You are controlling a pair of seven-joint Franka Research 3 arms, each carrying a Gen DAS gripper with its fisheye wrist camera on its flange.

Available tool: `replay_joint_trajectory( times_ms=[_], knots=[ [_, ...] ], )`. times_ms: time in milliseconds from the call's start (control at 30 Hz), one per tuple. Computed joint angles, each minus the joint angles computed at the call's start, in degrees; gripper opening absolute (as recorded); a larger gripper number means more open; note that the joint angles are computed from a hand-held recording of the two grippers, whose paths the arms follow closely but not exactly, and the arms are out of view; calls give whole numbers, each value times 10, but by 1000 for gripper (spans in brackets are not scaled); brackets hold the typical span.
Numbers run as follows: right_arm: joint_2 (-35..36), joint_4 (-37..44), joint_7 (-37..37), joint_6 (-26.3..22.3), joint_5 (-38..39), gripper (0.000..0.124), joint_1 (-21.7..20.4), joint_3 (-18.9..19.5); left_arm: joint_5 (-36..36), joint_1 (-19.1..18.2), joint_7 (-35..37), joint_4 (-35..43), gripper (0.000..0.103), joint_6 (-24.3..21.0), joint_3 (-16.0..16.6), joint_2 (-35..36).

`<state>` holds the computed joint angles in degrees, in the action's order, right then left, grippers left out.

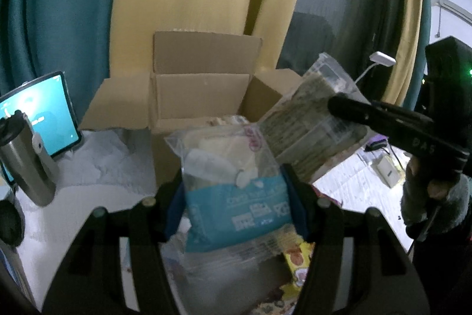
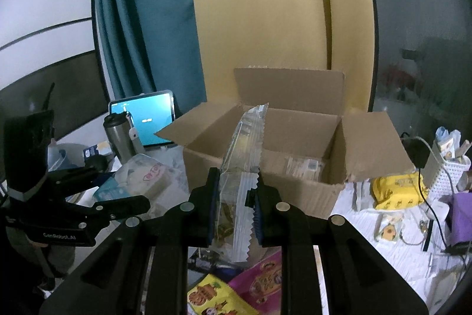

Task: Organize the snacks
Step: 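Lower both held snacks into the cardboard box and open both tools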

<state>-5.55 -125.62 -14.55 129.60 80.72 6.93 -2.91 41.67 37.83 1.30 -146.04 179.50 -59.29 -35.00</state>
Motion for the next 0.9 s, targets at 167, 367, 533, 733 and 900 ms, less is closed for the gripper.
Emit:
replay_joint_trajectory(
  times_ms=[167, 367, 533, 733, 900],
  knots=[
    [13, 24, 2, 5, 12, 21, 1, 3, 15, 27, 18, 16, 61, 7, -3, 7],
    [31, 61, -1, 25, 28, 21, 1, 9, 12, 79, 35, 32, 61, 22, -21, 14],
    [47, 91, -3, 43, 31, 21, 0, 16, -8, 128, 60, 42, 61, 44, -40, 15],
    [72, 126, 2, 61, 34, 21, 1, 26, -40, 199, 103, 63, 61, 66, -78, 24],
    [106, 162, 18, 77, 27, 21, 0, 37, -68, 269, 141, 89, 61, 83, -129, 52]
  ],
)
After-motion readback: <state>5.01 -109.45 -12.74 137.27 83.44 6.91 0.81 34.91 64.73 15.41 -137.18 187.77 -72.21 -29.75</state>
